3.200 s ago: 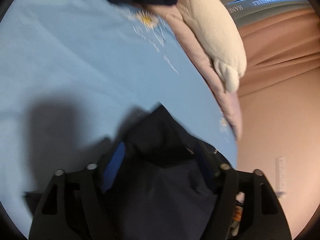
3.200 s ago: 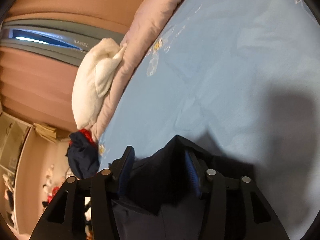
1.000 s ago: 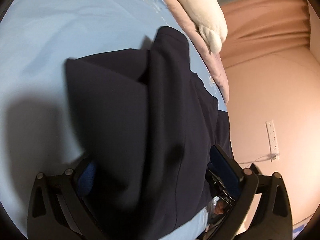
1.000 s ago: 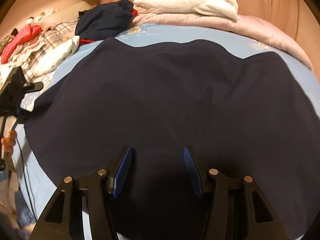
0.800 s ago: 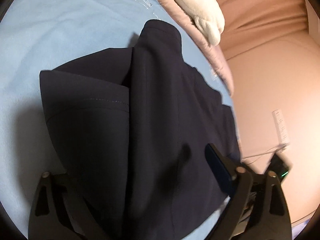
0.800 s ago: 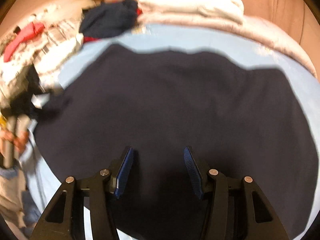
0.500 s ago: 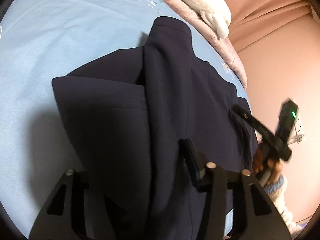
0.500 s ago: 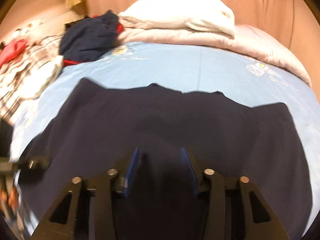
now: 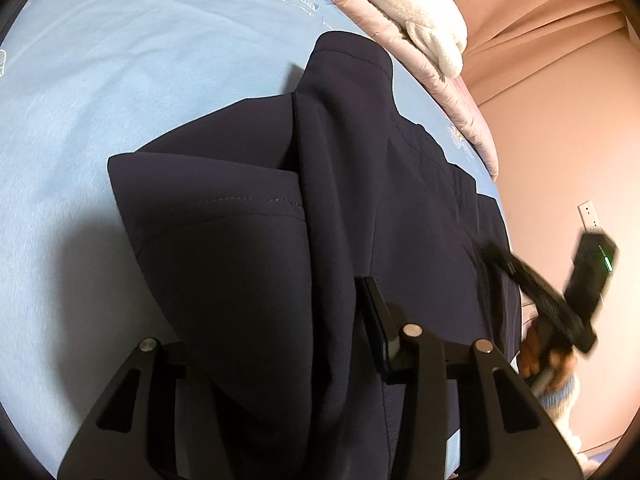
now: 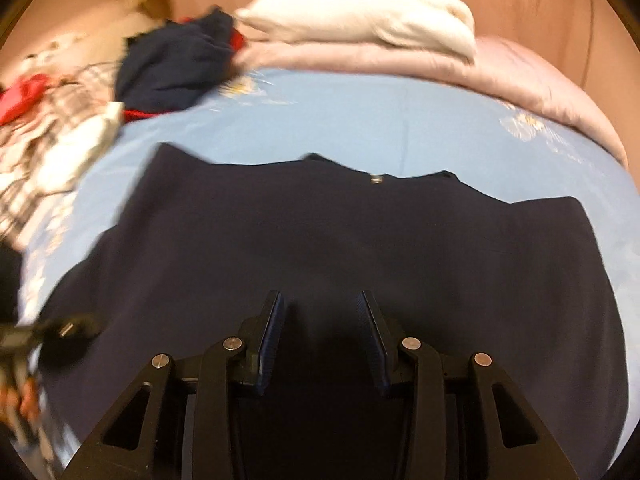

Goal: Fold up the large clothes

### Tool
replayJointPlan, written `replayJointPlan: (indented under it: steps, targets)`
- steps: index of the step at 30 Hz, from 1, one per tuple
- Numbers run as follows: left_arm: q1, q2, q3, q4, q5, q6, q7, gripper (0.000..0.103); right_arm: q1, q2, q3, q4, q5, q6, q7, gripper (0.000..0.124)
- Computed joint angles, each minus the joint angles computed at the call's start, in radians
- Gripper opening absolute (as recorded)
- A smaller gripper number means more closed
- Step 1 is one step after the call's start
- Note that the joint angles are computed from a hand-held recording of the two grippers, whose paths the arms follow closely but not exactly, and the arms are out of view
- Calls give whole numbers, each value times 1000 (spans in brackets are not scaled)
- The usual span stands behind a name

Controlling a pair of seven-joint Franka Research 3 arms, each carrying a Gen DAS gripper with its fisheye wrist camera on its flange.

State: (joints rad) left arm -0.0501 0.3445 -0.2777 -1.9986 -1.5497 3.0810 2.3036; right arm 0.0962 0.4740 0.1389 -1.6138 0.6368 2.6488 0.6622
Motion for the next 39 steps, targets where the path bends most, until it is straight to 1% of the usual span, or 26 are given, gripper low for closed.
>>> replayJointPlan:
  steps: [1, 3, 4, 5, 7, 8, 10, 12, 15, 16, 17, 19, 22, 23, 26, 28, 29, 30, 31, 32, 34, 35, 37, 39]
  targets:
    - [-2, 0, 2, 0, 12, 1, -12, 43, -28, -41, 25, -56, 40, -2, -55, 41]
    - [1, 1, -2, -1, 22, 4, -24, 43, -54, -91, 44, -123, 107, -8, -141, 41]
    - [4, 1, -5, -1, 23, 4, -27, 43, -39, -123, 19, -165, 146, -34, -191, 41]
    - [7, 2, -7, 1, 19, 3, -27, 43, -44, -124, 29, -171, 122, -31, -182, 41]
    - [11, 9, -10, 10, 25, 1, -38, 45, -16, -125, 3, -198, 95, -27, -180, 41]
    - [16, 10, -13, 13, 14, -2, -32, 44, 0, -120, -9, -208, 75, -10, -173, 41]
    - [19, 12, -13, 16, -1, -8, -25, 43, 12, -106, -9, -224, 77, 42, -179, 41]
    - [17, 12, -8, 18, -8, -13, -24, 43, 12, -94, -7, -214, 75, 58, -183, 41]
    - [9, 14, -2, 18, 27, -10, -54, 42, 21, -110, -24, -216, 37, 35, -135, 41]
    - [12, 13, -4, 15, 39, -12, -62, 42, 15, -127, -21, -228, 43, 28, -136, 41]
    - [16, 14, -8, 15, 44, -11, -64, 42, 7, -130, -18, -222, 50, 14, -144, 41]
    - [27, 16, -18, 18, 31, -12, -49, 42, -19, -181, 0, -270, 114, -7, -205, 41]
    - [30, 16, -19, 22, -2, -17, -17, 42, -19, -225, -12, -321, 160, -38, -255, 41]
    - [26, 16, -15, 23, -1, -18, -18, 43, -13, -232, -19, -336, 164, -37, -266, 41]
    - [17, 15, -5, 21, 26, -17, -46, 43, 14, -215, -28, -356, 161, 30, -306, 41]
    - [14, 14, -5, 18, 59, -5, -88, 40, 14, -188, -17, -349, 188, 57, -329, 41]
    - [3, 10, 0, 9, 116, 10, -149, 38, 0, -177, -4, -336, 226, 48, -363, 41]
    - [-2, 7, 1, 3, 165, 20, -196, 35, -8, -166, -1, -320, 246, 26, -369, 41]
    - [-18, 0, 12, -9, 236, 33, -265, 29, -13, -160, -3, -306, 254, 0, -358, 42]
    - [-25, -6, 15, -16, 277, 42, -303, 26, -18, -152, -6, -291, 262, -29, -343, 41]
    - [-7, -17, -12, -18, 292, 55, -308, 14, -22, -145, -9, -278, 274, -53, -339, 41]
    - [3, -22, -27, -19, 296, 64, -310, 14, -22, -150, -7, -286, 285, -49, -349, 41]
    - [-4, -36, -27, -28, 355, 79, -370, 14, -24, -155, -2, -299, 316, -34, -384, 42]
    - [7, -47, -48, -28, 382, 93, -393, 13, -24, -161, 0, -311, 343, -28, -408, 42]
